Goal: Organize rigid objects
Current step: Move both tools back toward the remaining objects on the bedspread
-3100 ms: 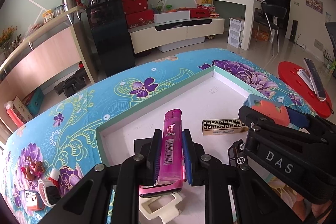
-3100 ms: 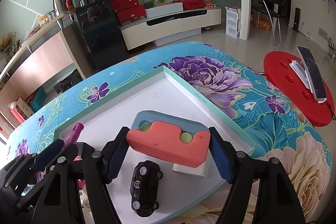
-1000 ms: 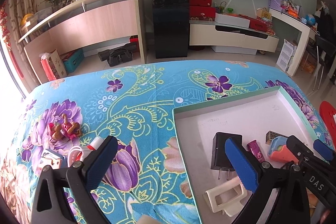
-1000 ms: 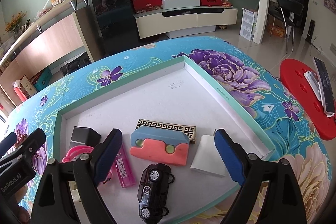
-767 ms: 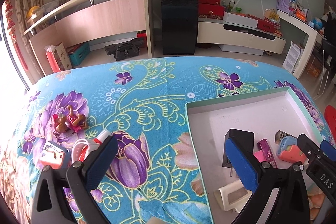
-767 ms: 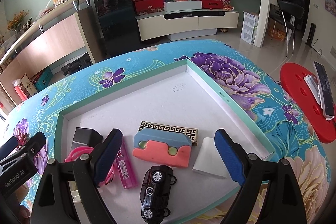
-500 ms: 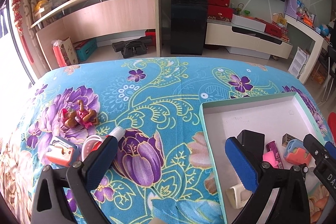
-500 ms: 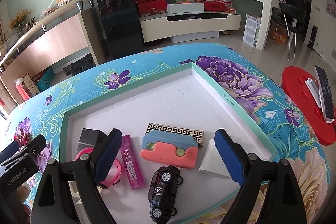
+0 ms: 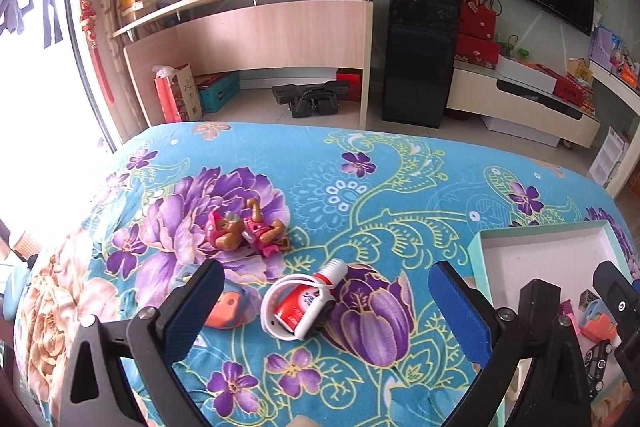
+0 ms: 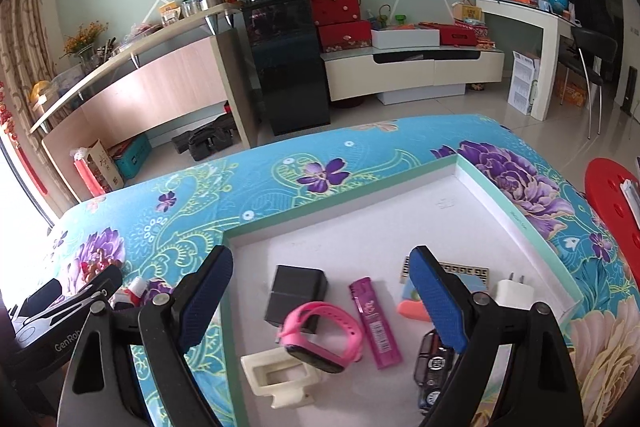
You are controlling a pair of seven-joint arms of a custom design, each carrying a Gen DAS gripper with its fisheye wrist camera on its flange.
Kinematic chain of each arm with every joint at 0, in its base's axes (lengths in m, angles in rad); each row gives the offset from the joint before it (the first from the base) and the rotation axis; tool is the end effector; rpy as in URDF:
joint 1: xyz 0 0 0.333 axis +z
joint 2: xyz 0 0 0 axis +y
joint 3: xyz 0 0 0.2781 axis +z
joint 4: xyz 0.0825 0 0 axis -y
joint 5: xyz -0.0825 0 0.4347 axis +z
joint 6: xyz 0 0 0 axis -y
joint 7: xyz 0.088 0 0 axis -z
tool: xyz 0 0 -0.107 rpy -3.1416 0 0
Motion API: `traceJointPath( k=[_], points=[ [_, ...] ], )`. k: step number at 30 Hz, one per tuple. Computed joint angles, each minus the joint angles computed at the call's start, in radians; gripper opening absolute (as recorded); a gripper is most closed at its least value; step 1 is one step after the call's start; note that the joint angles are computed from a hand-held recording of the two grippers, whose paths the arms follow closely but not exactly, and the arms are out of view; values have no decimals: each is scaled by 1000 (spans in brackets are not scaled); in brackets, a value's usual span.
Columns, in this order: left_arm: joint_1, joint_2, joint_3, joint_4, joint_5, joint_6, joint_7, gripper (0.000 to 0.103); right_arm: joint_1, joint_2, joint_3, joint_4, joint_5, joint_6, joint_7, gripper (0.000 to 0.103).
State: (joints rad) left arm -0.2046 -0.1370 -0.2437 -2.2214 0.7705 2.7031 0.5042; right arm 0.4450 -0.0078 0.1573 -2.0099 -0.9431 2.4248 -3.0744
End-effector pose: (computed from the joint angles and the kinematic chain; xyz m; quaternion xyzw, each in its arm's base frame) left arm 0.5226 -0.2800 0.4303 -0.6532 0.6516 -0.2678 0.2774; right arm 0.5246 0.3570 0.4449 -0.4929 0.7678 -0.2826 0.2960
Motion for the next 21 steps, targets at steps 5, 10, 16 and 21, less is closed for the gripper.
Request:
traceJointPath(
  k=[5, 10, 16, 21],
  points=[
    [38, -44, 7, -28, 58, -35, -80, 103, 24, 81, 3, 91, -16, -2, -37, 90],
    [67, -71, 20, -54, 69, -41, -110, 103, 59, 156, -11, 174, 5, -17, -71, 90],
    [99, -95, 37, -89, 50, -41, -107, 103, 103, 244, -29, 271, 17, -3, -125, 90],
    [124, -113, 54, -121, 20, -33, -97, 103, 132, 329, -42, 361, 73, 27, -218, 90]
  ],
)
